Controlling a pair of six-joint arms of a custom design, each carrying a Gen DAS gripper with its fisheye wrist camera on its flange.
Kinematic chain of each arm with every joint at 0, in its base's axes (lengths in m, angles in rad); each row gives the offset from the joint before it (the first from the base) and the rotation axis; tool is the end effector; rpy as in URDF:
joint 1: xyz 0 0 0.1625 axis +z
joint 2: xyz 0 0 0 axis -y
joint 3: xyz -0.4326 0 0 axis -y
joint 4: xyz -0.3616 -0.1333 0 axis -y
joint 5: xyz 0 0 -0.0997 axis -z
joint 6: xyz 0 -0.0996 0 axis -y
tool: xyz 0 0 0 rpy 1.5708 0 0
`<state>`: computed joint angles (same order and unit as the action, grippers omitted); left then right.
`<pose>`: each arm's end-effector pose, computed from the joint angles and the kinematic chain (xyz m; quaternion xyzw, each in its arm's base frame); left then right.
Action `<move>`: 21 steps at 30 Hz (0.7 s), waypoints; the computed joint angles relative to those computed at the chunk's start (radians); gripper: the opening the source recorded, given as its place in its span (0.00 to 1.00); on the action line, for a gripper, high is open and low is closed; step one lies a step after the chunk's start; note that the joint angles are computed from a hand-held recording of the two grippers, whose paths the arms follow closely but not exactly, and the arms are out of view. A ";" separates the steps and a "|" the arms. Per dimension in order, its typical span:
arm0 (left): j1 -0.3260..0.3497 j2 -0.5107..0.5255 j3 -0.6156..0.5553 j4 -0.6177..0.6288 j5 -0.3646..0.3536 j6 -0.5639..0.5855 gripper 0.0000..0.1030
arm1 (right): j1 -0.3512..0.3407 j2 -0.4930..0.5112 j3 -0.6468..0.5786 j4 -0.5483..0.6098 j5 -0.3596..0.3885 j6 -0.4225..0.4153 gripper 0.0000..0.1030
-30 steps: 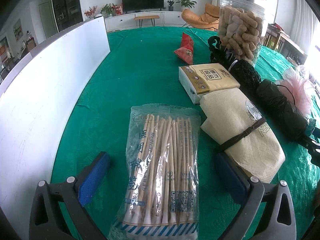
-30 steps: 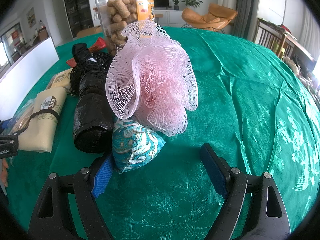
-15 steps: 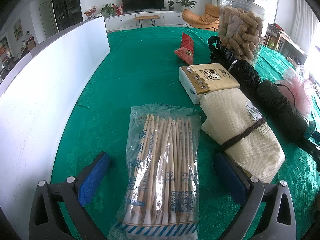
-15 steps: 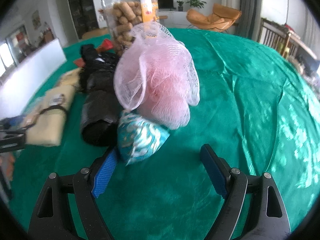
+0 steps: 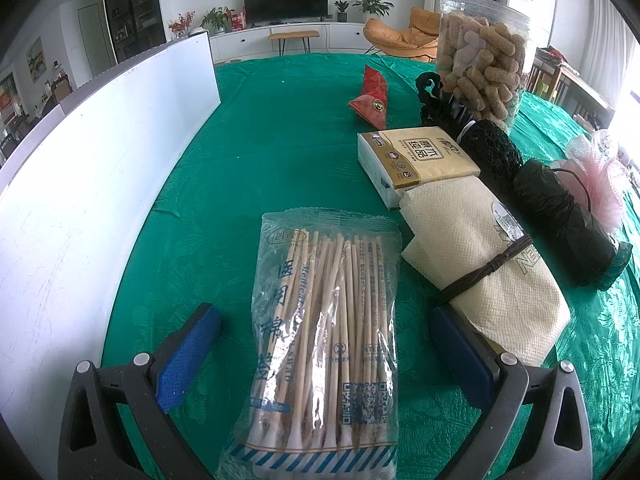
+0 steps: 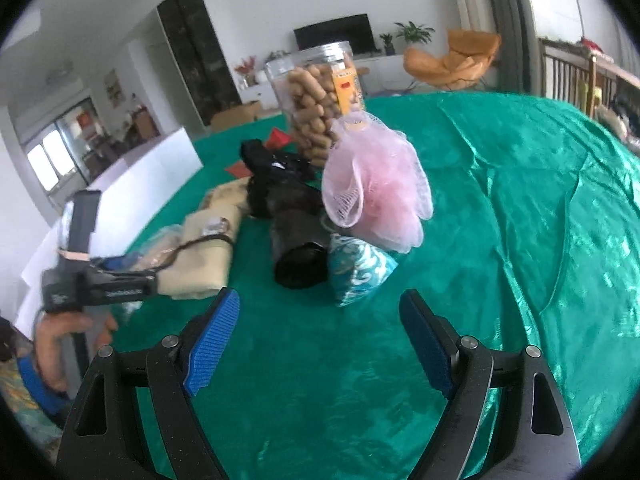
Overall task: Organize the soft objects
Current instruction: 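Close the left gripper on the cotton-swab packet while the right gripper grasps the teal patterned pouch, then carry the cotton-swab packet and teal pouch into the white box and release both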
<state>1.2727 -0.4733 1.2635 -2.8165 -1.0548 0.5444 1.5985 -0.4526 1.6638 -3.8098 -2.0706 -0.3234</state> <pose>-0.0509 -0.7869 0.0688 0.3326 0.8831 -0.1861 0.2735 0.1033 -0.6400 0.0534 0.0277 -0.8520 0.4394 0.2832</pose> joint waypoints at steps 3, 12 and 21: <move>0.000 0.000 0.000 0.000 0.000 0.000 1.00 | -0.012 -0.019 -0.016 0.086 -0.015 0.036 0.82; 0.008 -0.033 -0.045 0.171 -0.013 -0.002 0.72 | -0.042 -0.045 -0.191 0.460 -0.062 -0.090 0.59; 0.042 -0.165 0.054 0.225 -0.169 -0.082 0.34 | -0.005 -0.135 -0.077 0.537 -0.052 0.035 0.40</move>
<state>1.3146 -0.6379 1.3172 -2.5912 -1.2240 0.4628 1.5932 -0.5871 1.5871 -3.2730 -2.1231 -0.2885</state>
